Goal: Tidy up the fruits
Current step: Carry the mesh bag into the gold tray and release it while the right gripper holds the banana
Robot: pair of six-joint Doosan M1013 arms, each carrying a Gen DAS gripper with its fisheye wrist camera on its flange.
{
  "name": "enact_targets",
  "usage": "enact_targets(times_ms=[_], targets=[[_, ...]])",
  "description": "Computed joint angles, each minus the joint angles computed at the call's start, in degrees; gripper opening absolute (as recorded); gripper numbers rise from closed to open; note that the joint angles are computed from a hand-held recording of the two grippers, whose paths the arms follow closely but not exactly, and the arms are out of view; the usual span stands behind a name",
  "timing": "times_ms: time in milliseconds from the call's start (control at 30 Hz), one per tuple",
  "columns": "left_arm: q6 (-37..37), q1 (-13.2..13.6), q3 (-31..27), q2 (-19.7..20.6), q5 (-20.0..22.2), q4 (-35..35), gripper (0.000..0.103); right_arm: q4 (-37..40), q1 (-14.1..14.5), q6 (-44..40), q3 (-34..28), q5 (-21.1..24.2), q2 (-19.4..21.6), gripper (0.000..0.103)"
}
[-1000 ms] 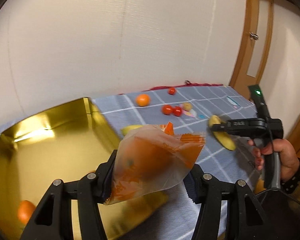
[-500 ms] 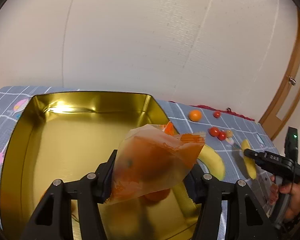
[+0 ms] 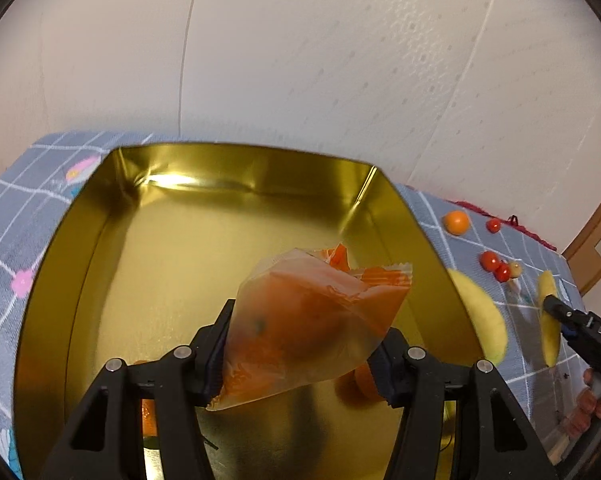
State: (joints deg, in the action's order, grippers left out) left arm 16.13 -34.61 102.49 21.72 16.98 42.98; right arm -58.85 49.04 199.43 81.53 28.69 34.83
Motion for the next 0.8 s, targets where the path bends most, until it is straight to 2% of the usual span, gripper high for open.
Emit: enact_targets(times_ms=[267, 600, 800], targets=[[2.6, -0.2, -0.9, 0.7, 2.5, -2.7, 0.06, -1.4, 0.7, -1.0, -1.9, -0.7, 0.8, 0.031], [-1.1, -0.9, -0.3, 0.2, 3.3, 2.8, 0.061, 0.4, 1.1, -5.3, -4.5, -2.1, 2.3, 0.031], [-3.6, -1.7, -0.3, 0.0, 7.1, 7.5, 0.062, 1.4, 1.3, -7.9, -5.5, -3.0, 2.8, 0.031]])
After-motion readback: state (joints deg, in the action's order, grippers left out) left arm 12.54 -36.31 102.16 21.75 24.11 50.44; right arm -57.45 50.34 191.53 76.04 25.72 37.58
